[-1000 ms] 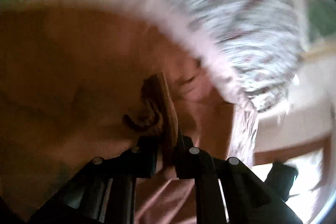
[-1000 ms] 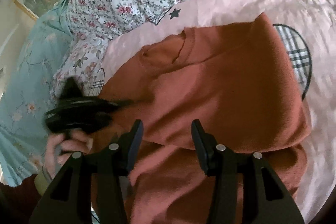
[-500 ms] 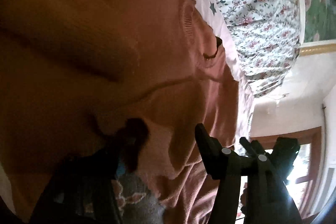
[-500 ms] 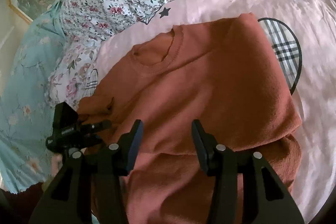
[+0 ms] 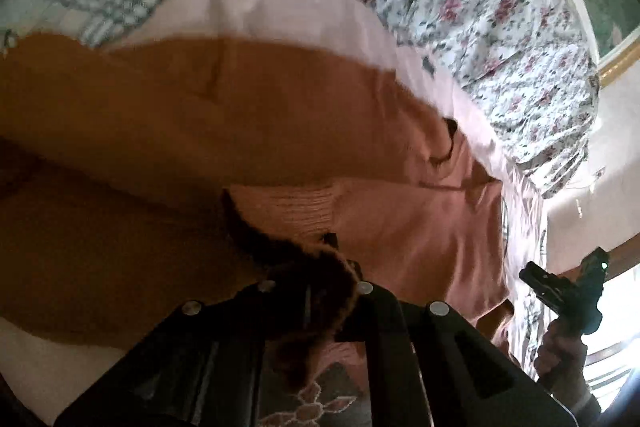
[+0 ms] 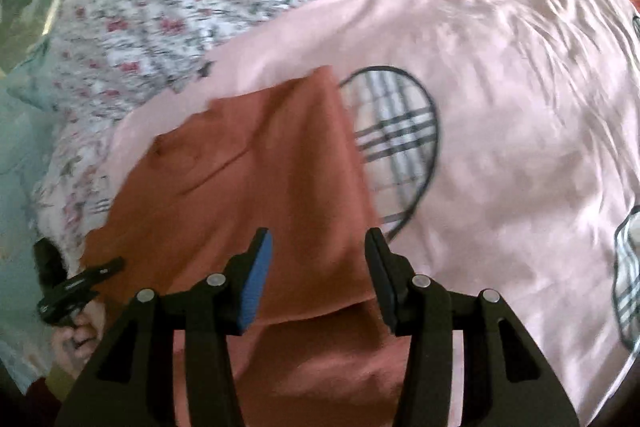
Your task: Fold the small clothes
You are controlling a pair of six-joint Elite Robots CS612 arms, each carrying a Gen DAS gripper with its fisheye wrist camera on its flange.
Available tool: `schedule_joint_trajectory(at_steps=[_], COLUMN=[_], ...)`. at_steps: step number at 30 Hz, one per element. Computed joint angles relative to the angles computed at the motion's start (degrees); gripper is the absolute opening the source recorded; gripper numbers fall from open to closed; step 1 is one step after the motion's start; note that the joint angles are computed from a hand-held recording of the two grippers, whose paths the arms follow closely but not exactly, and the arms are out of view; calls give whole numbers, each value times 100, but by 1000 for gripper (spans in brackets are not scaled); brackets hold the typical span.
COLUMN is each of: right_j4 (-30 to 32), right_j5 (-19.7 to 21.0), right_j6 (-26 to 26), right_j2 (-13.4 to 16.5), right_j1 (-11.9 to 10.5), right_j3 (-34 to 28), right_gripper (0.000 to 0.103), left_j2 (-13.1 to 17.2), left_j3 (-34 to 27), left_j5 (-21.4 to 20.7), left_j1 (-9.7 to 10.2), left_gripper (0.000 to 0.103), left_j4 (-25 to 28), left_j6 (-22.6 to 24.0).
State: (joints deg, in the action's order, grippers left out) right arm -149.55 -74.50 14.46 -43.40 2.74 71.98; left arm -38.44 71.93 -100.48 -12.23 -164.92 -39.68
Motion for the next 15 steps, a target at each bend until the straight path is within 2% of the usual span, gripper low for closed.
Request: schedule_joint_trajectory(at_steps=[4, 8, 9, 10, 12, 15], right_j4=[387, 1136, 1230, 1230, 882, 1230], right_j5=[-49, 7, -72, -107, -77, -258], right_j6=[-228, -322, -405, -453, -251, -312], right_j2=[253, 578, 613, 594, 502, 567], right_j1=[16, 43, 61, 62, 20, 14], right_j3=[-398, -913, -990, -993, -869, -985], right_gripper=[49, 48, 18, 9, 9, 9], left_j2=[-44, -51, -83, -97, -139, -130], left_j3=[13, 82, 107, 101, 134, 59], left_j5=[110, -49, -24, -12, 28, 122], left_j1=[-37, -31, -43, -53, -75, -109], left_gripper=[6, 6, 6, 6, 7, 9], left_j4=[72, 171, 232, 239, 147, 493], left_j6=[48, 65, 112, 167, 287, 530])
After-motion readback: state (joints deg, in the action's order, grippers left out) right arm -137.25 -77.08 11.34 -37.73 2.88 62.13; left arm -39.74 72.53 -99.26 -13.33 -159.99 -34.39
